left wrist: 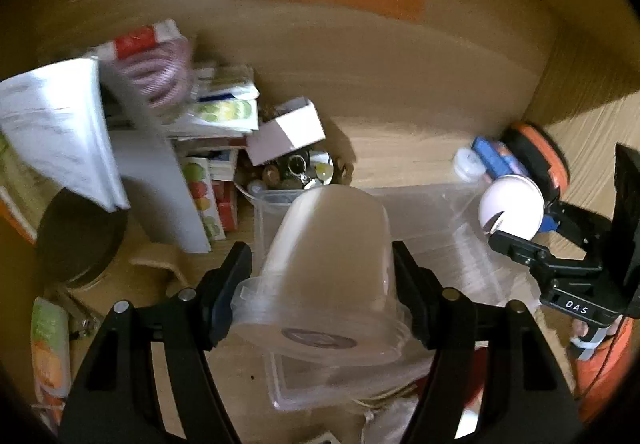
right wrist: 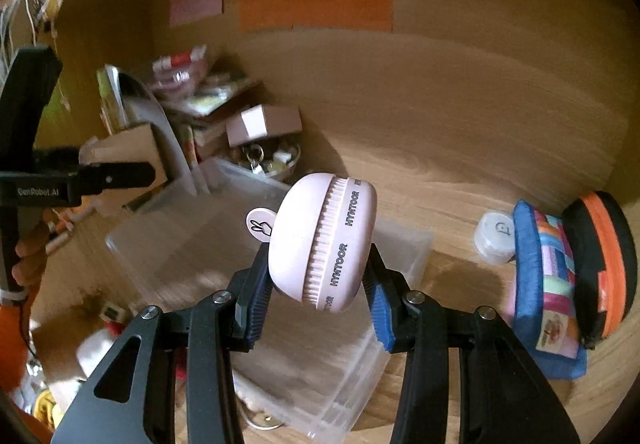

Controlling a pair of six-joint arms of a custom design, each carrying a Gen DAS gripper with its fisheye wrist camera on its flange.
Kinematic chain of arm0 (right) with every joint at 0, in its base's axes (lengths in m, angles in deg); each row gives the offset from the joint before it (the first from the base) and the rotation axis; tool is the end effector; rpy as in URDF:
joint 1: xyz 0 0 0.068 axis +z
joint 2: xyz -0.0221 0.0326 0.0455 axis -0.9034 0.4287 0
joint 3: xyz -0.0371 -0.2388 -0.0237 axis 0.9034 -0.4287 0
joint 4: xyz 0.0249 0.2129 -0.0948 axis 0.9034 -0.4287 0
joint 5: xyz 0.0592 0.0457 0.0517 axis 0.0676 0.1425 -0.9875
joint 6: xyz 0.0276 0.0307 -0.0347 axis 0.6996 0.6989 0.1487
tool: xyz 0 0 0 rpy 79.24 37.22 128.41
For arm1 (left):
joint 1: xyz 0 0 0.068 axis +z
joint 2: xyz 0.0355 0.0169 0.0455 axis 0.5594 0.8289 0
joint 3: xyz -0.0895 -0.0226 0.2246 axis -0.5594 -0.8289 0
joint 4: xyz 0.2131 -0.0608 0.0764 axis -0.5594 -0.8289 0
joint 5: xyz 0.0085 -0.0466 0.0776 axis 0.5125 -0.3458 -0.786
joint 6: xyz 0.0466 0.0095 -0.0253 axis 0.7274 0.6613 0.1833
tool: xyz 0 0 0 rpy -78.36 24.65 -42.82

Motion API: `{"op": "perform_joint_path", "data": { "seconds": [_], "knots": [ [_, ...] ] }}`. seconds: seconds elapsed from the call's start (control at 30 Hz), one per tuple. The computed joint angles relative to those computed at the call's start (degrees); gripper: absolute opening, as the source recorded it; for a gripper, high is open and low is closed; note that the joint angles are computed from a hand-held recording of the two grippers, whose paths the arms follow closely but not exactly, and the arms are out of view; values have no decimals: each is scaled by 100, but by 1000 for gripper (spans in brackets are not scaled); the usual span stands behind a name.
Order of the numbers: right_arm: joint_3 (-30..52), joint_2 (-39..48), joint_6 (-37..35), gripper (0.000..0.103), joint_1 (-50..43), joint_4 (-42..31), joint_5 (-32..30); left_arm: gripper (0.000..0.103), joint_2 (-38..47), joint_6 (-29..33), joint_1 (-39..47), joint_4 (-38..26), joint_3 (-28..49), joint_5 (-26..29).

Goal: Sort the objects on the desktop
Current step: 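Carry both items over the clear bin and open both grippers to drop them, then withdraw both grippers from the bin toward the remaining desk items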

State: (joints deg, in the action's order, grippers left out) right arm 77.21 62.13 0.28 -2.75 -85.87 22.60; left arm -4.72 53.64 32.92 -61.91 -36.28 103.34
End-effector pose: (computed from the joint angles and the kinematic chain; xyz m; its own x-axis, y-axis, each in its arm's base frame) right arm 0.0960 0.1290 0.1800 -0.6542 -0.0247 -0.7559 -0.0122 0.9997 -0.0222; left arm 0.2189 -0.0223 0.2012 -0.6082 0.3845 -0.6944 0.6319 0.7640 -0.1305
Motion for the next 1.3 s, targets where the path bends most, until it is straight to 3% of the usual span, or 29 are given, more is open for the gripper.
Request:
{"op": "perform_joint_path", "data": {
  "seconds": [0.23, 0.4, 0.63, 0.73, 0.87, 1.0, 1.13, 1.3],
  "knots": [
    [2, 732, -740, 39, -683, 511, -521, 69, 547, -218, -631, 548, -75, -561],
    [30, 1087, -1380, 39, -1211, 932, -1380, 69, 799, -162, -938, 635, -57, -834],
    [544, 1946, -1814, 39, -1379, 779, -1683, 69, 932, -171, -1358, 874, -178, -1371],
    [691, 2148, -1789, 39, -1376, 650, -1753, 69, 946, -207, -1700, 1165, -293, -1891],
    [811, 2273, -1777, 39, -1391, 520, -1815, 69, 1148, -165, -1894, 1148, -217, -2093],
    [930, 2361, -1582, 40, -1308, 315, -1717, 69, 1207, -247, -2196, 1608, -407, -2640],
    [1204, 2580, -1064, 54, -1052, -236, -1230, 70, 1034, -368, -2231, 1896, -569, -2754],
    [1354, 2273, -486, 66, -478, -859, -761, 72, 564, -458, -2159, 1788, -566, -2808]
  ]
}}
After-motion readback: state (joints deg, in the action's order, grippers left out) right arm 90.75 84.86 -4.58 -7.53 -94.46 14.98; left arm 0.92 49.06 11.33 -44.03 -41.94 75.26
